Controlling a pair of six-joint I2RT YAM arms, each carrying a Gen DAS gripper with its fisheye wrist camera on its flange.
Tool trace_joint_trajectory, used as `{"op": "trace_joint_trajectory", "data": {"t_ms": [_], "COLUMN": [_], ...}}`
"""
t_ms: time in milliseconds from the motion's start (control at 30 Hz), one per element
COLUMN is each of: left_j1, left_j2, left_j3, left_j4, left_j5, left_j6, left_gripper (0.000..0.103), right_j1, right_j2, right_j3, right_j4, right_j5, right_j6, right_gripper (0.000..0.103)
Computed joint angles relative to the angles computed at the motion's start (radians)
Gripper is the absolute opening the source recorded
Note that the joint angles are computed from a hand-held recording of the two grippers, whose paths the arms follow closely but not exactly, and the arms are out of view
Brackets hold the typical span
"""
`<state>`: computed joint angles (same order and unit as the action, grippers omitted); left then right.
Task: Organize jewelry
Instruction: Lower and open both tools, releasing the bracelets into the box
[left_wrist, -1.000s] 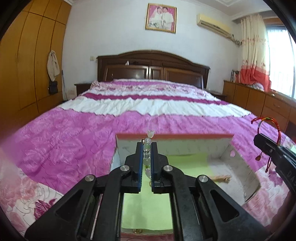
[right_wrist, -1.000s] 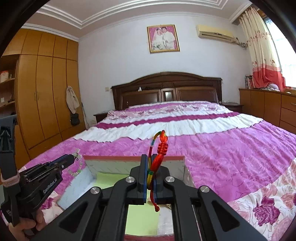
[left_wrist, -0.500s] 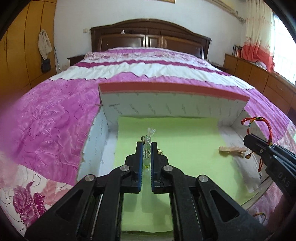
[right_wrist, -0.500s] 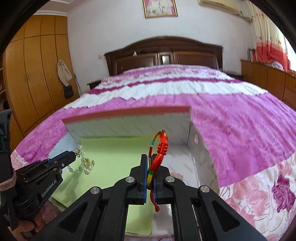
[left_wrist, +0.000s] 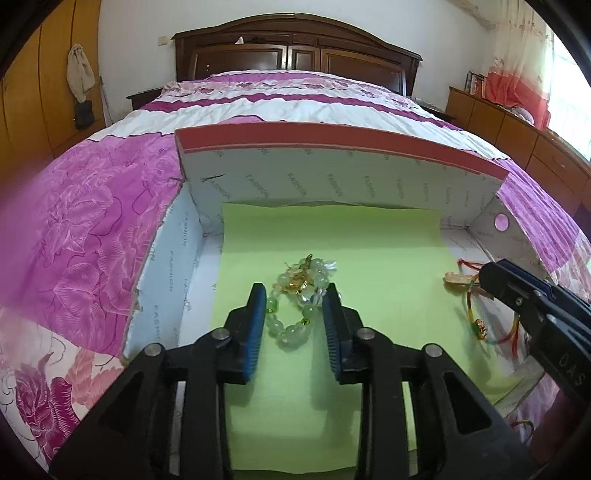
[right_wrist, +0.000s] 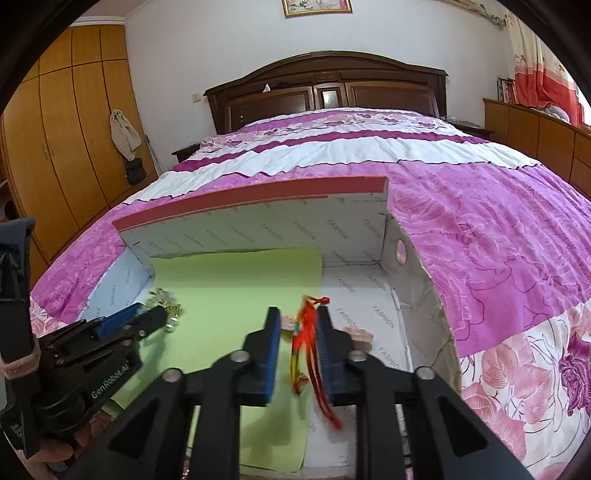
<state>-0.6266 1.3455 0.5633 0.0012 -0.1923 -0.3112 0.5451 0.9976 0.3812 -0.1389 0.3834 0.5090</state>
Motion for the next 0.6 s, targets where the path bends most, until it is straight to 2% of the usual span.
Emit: {"op": "trace_joint_trajectory", "data": {"t_ms": [167,367,467,600], "left_j1": [-0.005,-0.007,-0.008,-0.013], "left_j2": [-0.029,-0.078,-0.117,-0.183], "left_j3": [-0.005,-0.005,-0.010,-0.013], "left_j4": [-0.018,-0.073,-0.096,-0.140], "left_j5": [0.003,0.025,0.030,0.033], "left_j6": [-0.002,-0.005,-0.005,-0.010], "left_gripper": [0.031,0.032,0.032,0.032], "right_j1": [0.020,0.030,0.064,0.085], "right_j2": [-0.035,-0.099,-0.146,-0.211], "right_j3": [-0.004,0.005,0.012,0.022], "right_j4": [-0.018,-0.079,-0.131,-0.192], "right_j5": [0.010,0.004,0.044,0.065], "right_j6": [0.009,0.035,0.058,0.078], "right_gripper": [0.038,0.046,0.053,0.054]}}
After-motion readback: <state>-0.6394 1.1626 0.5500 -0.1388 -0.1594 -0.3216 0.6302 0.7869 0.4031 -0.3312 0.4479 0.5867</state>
